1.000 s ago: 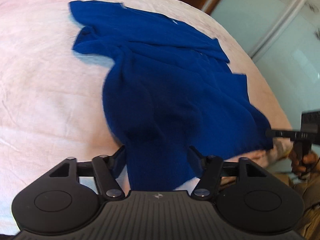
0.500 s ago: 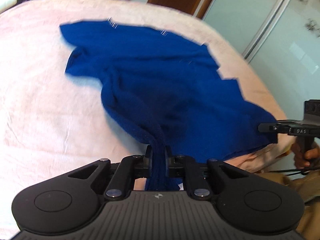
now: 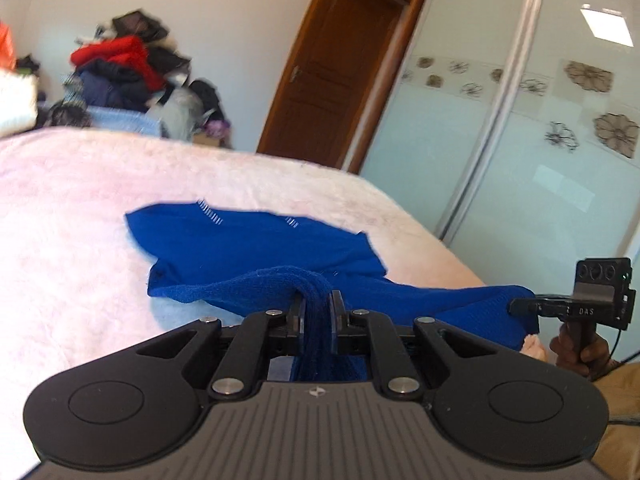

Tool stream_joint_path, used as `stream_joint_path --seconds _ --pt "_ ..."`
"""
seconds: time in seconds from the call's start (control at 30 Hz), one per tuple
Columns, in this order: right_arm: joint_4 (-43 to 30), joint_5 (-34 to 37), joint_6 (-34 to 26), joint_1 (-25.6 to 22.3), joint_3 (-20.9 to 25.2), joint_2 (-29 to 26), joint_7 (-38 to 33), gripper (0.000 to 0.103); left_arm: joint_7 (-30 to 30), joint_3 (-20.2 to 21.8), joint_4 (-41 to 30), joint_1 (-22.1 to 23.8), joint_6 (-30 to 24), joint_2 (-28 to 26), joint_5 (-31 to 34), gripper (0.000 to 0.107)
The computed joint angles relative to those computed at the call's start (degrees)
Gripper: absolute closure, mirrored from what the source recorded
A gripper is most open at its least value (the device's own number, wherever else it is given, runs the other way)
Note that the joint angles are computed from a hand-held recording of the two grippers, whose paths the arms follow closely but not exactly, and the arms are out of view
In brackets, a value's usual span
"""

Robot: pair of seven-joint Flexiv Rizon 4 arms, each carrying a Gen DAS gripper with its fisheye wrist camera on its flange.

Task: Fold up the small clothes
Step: 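Lift the hem with both grippers and fold it toward the collar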

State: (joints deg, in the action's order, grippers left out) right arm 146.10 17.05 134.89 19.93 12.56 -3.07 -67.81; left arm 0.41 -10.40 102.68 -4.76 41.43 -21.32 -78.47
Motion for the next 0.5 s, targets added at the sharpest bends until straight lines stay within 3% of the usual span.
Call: stream_joint_path --seconds 0.13,0.33,0.5 --pt "-1.11 3.08 -2.65 0.72 -0.51 -2.24 1.35 0.091 -2.68 -0.08 -0.57 -0.52 1.48 -1.16 2.99 0.096" --pt "-2.82 2.92 0.37 1.28 -2.27 -4.97 2.07 0.091 -1.04 -1.54 -1.57 -1.74 4.94 -1.46 0.68 0.096" --pt "-5.72 4.11 -0.79 0.80 -4.18 -6.81 2.41 0.091 -6.66 -2.12 -4.97 -2.83 7.87 -4.08 3.38 0.096"
